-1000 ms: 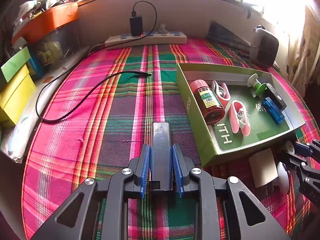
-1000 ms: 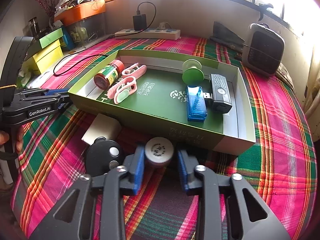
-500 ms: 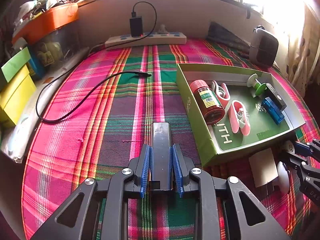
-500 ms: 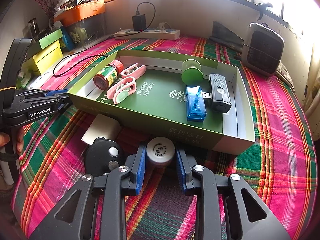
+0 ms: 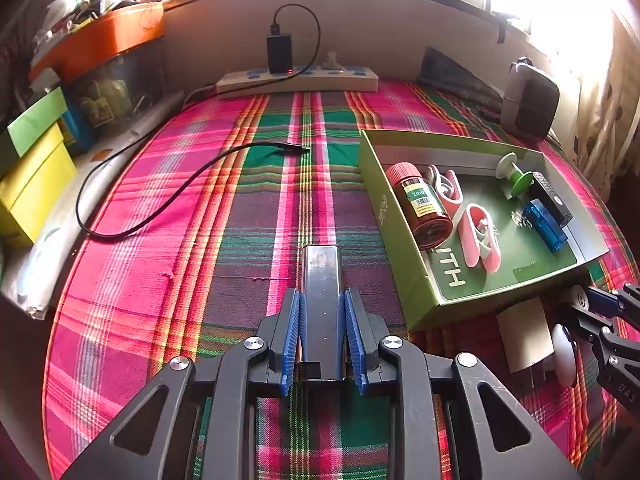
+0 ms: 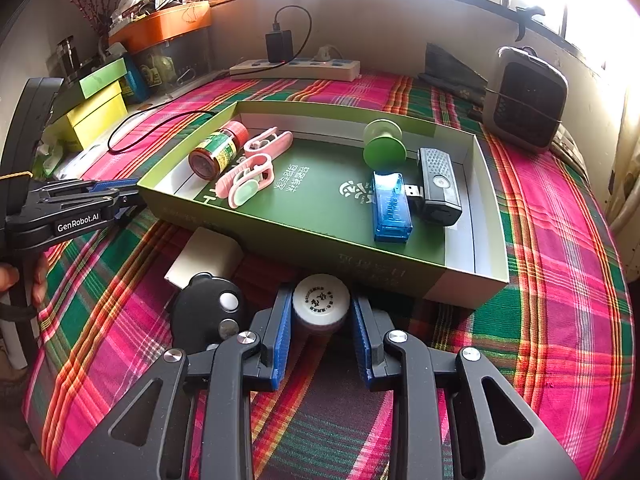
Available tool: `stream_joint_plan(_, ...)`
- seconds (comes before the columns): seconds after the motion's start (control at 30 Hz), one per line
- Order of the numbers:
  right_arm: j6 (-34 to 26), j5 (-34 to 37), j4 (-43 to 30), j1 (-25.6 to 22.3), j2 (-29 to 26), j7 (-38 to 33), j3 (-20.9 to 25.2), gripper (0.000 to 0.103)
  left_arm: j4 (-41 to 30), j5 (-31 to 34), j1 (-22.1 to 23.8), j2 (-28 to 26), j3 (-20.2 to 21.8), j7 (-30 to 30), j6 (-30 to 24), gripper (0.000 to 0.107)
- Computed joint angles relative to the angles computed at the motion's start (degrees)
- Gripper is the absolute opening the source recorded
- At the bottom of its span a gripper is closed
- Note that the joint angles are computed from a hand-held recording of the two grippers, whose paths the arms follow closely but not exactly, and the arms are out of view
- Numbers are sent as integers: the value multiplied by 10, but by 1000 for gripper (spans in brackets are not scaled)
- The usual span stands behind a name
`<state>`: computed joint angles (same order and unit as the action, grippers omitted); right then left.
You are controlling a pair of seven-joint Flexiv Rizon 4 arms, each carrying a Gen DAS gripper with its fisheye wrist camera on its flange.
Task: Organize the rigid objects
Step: 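Carry the lighter in the left tool while the right tool carries the white container into the box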
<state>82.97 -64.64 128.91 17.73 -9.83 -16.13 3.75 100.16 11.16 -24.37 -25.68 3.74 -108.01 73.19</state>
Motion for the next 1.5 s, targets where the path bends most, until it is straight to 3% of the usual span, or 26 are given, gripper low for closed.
stream_joint_plan(1.03, 32, -86, 8, -43, 38, 82, 8, 29, 40, -11, 9, 52, -20, 19, 39, 22)
stream_joint_plan(1.5, 19, -47, 9, -66, 51, 66, 13, 29, 18, -48, 9, 34, -42, 59, 43, 22)
